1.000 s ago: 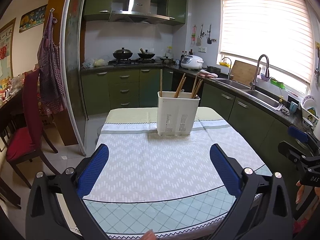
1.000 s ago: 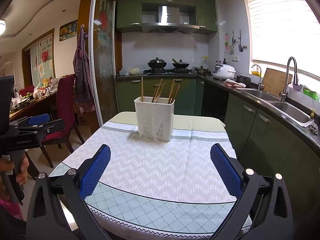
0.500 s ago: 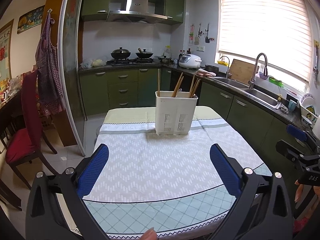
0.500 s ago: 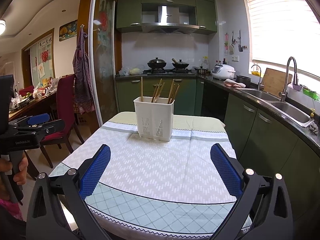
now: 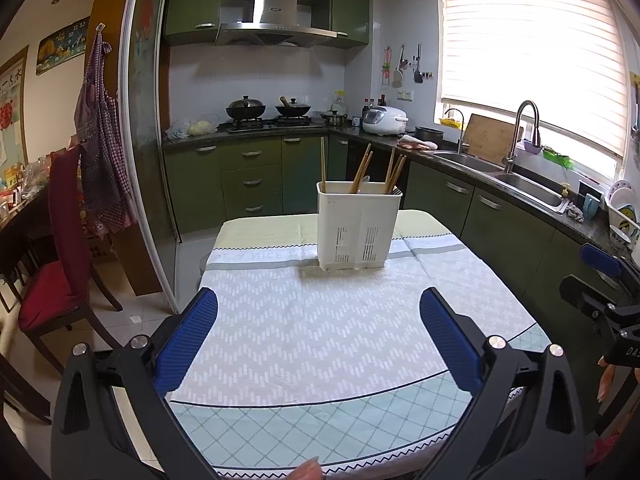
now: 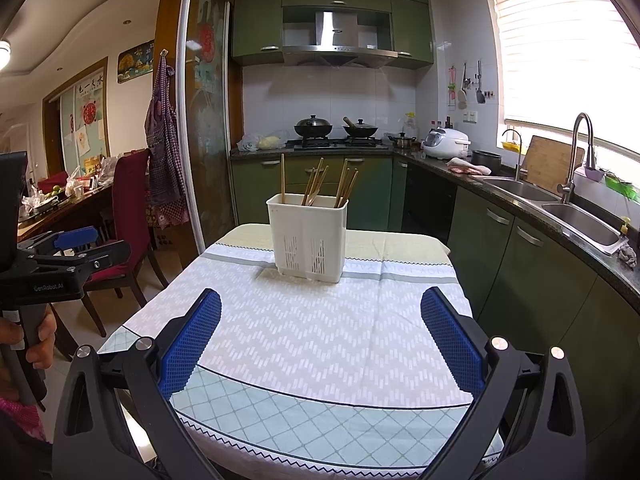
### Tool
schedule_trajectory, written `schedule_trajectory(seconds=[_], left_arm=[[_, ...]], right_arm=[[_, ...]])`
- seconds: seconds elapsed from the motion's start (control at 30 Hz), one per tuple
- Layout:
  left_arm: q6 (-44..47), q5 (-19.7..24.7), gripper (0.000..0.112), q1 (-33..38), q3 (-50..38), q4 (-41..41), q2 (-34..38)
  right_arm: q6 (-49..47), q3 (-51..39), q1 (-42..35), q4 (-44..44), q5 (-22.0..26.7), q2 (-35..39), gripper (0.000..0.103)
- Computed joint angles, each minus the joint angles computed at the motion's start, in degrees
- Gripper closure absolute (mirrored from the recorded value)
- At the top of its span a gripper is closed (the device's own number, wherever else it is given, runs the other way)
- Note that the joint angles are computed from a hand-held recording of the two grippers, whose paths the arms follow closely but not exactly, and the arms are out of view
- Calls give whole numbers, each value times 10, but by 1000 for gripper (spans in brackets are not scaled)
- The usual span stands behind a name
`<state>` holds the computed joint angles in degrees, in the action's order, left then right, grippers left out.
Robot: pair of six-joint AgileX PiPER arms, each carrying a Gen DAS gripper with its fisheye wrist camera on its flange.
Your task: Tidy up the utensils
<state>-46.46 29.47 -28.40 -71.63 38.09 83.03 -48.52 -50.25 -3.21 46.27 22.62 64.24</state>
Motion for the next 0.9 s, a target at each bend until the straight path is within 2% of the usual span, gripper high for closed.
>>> schedule_trajectory(seconds=[0.9], left_arm=[[61, -22, 16, 22, 6, -63, -7]], right_arm=[[-2, 2, 8, 2, -7, 7, 5]])
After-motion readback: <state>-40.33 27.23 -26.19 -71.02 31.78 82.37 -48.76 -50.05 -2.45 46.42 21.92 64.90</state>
